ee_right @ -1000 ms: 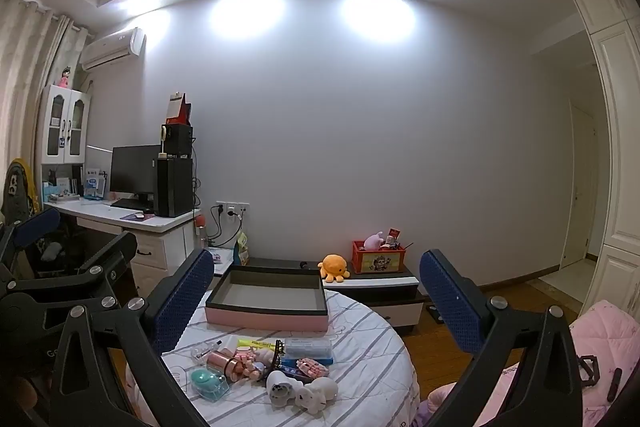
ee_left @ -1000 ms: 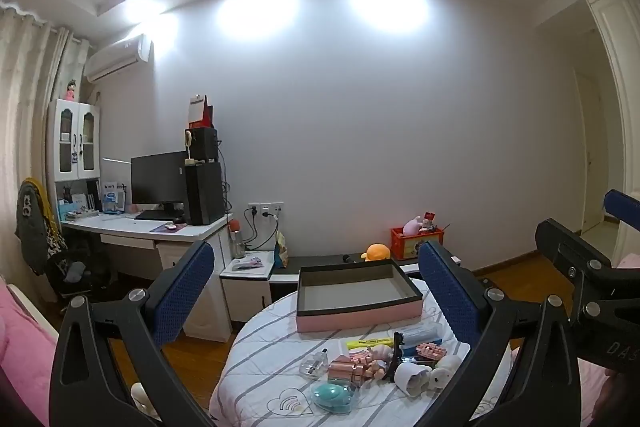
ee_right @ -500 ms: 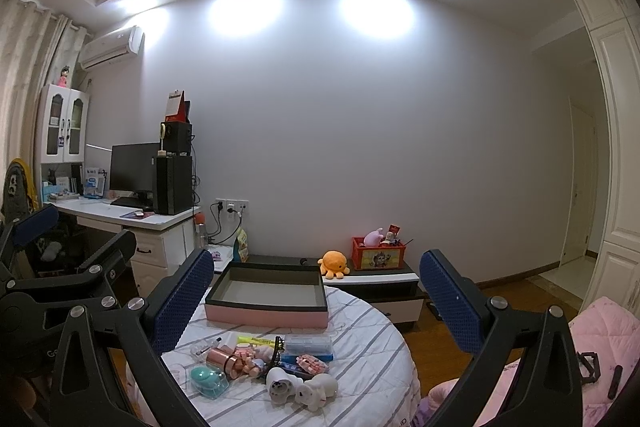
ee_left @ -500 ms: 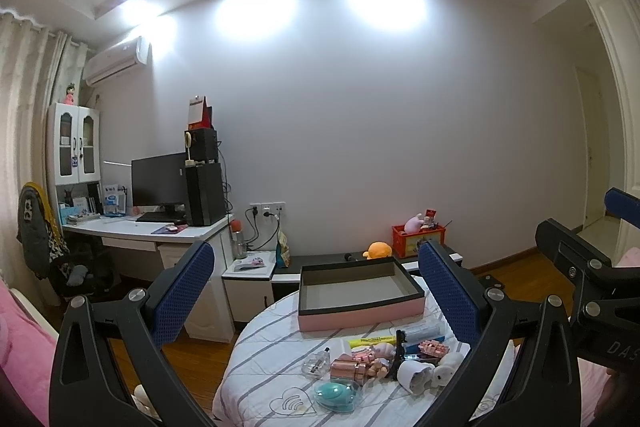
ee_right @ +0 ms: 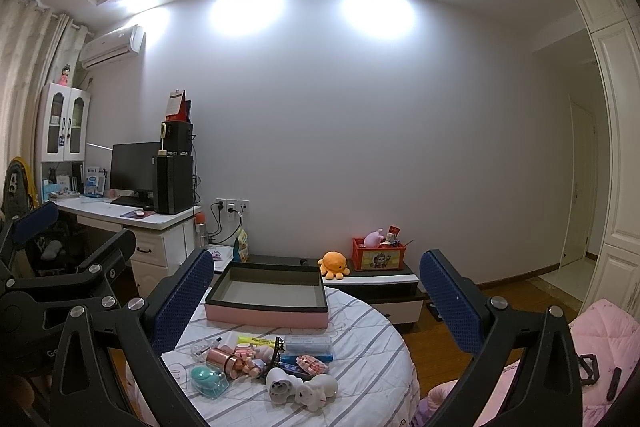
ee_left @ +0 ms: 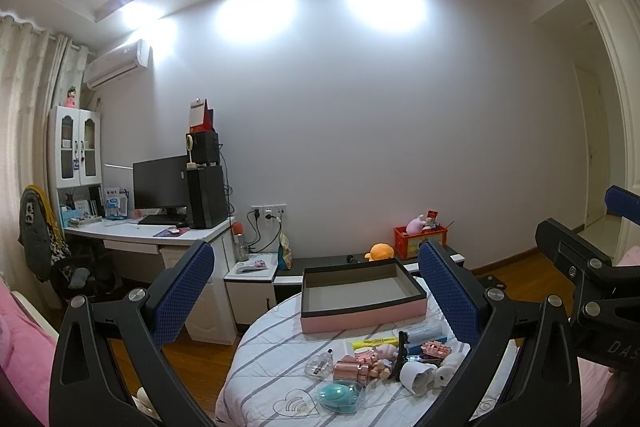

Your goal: Organize rigid objects

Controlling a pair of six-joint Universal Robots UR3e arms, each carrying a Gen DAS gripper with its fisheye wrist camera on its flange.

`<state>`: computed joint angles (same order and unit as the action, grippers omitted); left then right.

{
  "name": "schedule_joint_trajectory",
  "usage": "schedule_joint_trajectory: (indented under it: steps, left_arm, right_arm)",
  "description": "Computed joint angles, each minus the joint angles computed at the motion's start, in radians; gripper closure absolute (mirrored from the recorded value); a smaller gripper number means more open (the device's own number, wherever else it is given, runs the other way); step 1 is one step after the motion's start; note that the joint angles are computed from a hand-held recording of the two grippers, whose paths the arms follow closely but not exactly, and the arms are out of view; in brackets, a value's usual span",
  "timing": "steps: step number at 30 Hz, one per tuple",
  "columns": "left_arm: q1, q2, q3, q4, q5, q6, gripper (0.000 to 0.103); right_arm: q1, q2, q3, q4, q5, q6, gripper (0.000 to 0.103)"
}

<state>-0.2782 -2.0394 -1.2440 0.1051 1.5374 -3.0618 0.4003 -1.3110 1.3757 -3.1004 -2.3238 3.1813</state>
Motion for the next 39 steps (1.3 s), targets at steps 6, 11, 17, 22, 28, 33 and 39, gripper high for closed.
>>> schedule_joint_trajectory:
  steps: [6,11,17,22,28,33,39]
  left_arm:
    - [0.002,0.0,0.005,-0.001,0.002,0.003,0.0]
    - [0.003,0.004,0.008,-0.007,0.003,0.005,0.0]
    - [0.004,0.006,0.008,-0.008,0.004,0.006,0.0]
    - [0.004,0.005,0.008,-0.006,0.004,0.008,0.0]
    - [0.003,0.001,0.007,0.001,0.006,0.008,0.0]
    - [0.004,-0.002,0.004,0.005,0.006,0.007,0.0]
    - [0.012,0.004,-0.006,0.004,-0.002,0.008,0.0]
  right_arm:
    - [-0.002,0.0,-0.005,-0.001,0.003,-0.005,0.0]
    - [-0.003,0.005,-0.013,0.0,0.003,-0.013,0.0]
    - [-0.003,0.008,-0.02,0.006,0.003,-0.012,0.0]
    - [-0.003,0.009,-0.022,0.006,0.004,-0.013,0.0]
    - [-0.004,0.009,-0.022,0.009,0.005,-0.012,0.0]
    - [-0.006,0.01,-0.02,0.008,0.008,-0.016,0.0]
    - [-0.009,0.014,-0.016,0.008,0.011,-0.018,0.0]
